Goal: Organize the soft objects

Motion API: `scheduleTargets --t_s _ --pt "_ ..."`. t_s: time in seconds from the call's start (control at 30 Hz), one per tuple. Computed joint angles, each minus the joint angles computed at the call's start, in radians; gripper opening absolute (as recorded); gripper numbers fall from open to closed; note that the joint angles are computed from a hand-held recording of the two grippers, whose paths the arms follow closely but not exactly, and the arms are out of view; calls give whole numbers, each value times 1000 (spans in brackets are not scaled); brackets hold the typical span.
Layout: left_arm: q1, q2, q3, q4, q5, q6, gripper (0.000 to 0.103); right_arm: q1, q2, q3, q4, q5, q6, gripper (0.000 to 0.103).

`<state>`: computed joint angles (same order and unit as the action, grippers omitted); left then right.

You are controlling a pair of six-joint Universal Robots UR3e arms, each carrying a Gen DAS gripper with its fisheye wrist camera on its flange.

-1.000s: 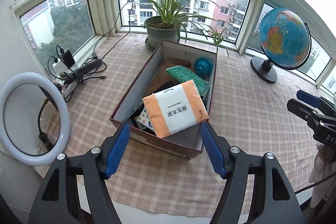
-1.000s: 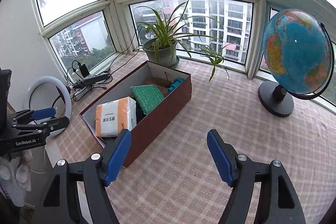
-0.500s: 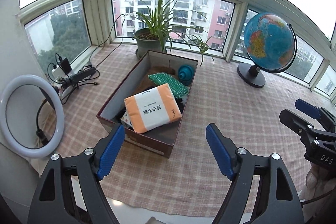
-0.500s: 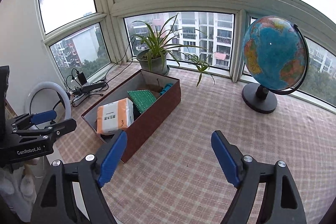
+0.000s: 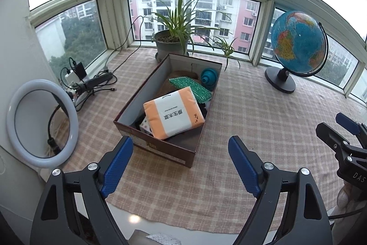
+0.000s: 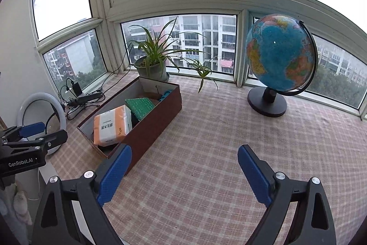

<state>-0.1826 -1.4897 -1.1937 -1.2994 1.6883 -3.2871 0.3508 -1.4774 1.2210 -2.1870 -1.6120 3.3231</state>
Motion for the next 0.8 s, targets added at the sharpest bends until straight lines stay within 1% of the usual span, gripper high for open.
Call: scheduleTargets --t_s 0.57,0.8 --pt "-2 -7 2 -6 7 -7 85 3 9 8 -2 11 7 92" --pt "5 -16 6 -6 -3 -3 85 3 4 13 6 16 16 92"
